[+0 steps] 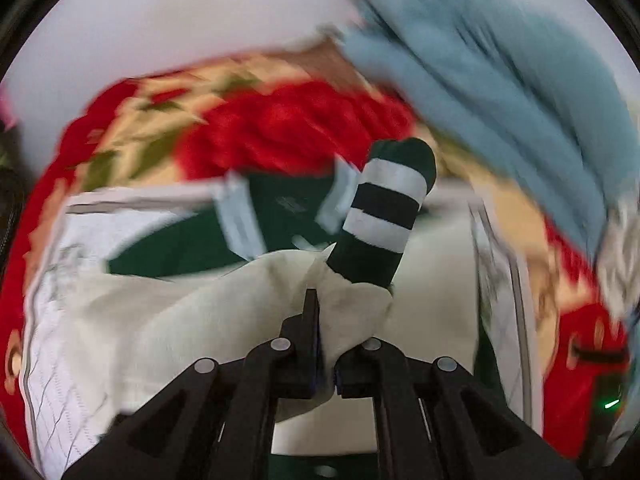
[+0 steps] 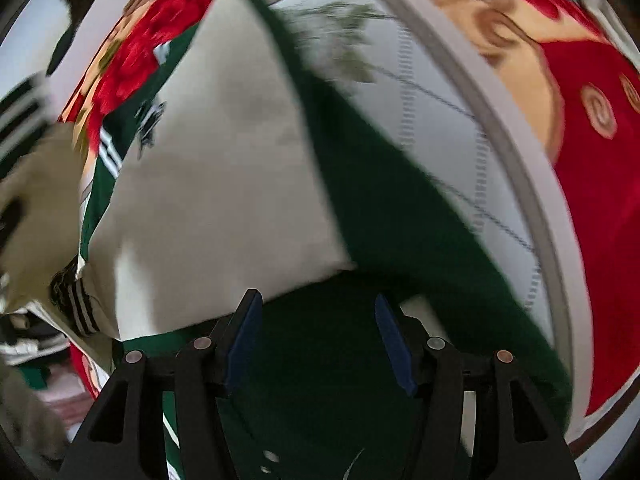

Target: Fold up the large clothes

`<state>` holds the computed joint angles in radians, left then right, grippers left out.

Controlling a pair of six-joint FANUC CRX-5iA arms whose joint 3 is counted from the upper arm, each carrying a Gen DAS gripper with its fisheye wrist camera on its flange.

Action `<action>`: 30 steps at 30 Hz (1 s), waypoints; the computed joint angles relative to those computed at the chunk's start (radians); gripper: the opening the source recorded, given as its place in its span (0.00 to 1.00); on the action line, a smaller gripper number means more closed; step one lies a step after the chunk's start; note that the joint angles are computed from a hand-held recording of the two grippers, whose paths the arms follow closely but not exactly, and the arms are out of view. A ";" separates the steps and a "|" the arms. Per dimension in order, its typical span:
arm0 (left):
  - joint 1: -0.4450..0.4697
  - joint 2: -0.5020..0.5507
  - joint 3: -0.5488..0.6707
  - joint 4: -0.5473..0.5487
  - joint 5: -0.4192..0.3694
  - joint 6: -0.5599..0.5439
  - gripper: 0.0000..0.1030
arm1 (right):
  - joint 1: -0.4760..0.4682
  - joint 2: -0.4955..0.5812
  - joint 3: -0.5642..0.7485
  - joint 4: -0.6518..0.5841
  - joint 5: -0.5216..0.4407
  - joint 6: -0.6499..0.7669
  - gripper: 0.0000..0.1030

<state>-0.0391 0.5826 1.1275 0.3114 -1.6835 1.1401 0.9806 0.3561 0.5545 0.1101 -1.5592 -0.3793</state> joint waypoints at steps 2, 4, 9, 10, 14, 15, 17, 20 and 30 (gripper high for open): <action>-0.038 -0.029 -0.082 -0.034 -0.005 -0.043 0.11 | 0.012 -0.059 -0.074 0.003 0.017 -0.035 0.59; -0.064 -0.077 -0.166 -0.071 0.027 -0.084 0.16 | 0.025 -0.091 -0.111 0.009 0.017 -0.054 0.59; -0.031 -0.086 -0.185 -0.002 -0.078 -0.120 0.96 | 0.041 -0.148 -0.153 0.005 -0.006 -0.061 0.72; -0.020 -0.109 -0.217 0.006 -0.073 -0.118 0.96 | 0.040 -0.149 -0.146 0.002 -0.016 -0.058 0.72; 0.030 -0.152 -0.239 -0.013 -0.128 -0.062 0.96 | 0.036 -0.175 -0.132 0.038 -0.040 -0.046 0.72; 0.048 -0.161 -0.240 -0.023 -0.143 -0.041 0.96 | 0.026 -0.174 -0.121 0.051 -0.036 -0.031 0.72; 0.078 -0.174 -0.232 -0.062 -0.165 -0.003 0.96 | 0.008 -0.164 -0.100 0.073 -0.003 0.001 0.72; 0.121 -0.196 -0.227 -0.159 -0.146 0.041 0.96 | -0.061 -0.101 -0.027 0.058 0.081 0.131 0.72; 0.188 -0.166 -0.170 -0.486 -0.077 0.157 0.96 | -0.226 0.338 0.494 -0.156 -0.135 0.598 0.14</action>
<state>0.1491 0.4169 0.9571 -0.1742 -1.7603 1.2969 0.7547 0.6939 1.0486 -0.0461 -1.6940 0.2189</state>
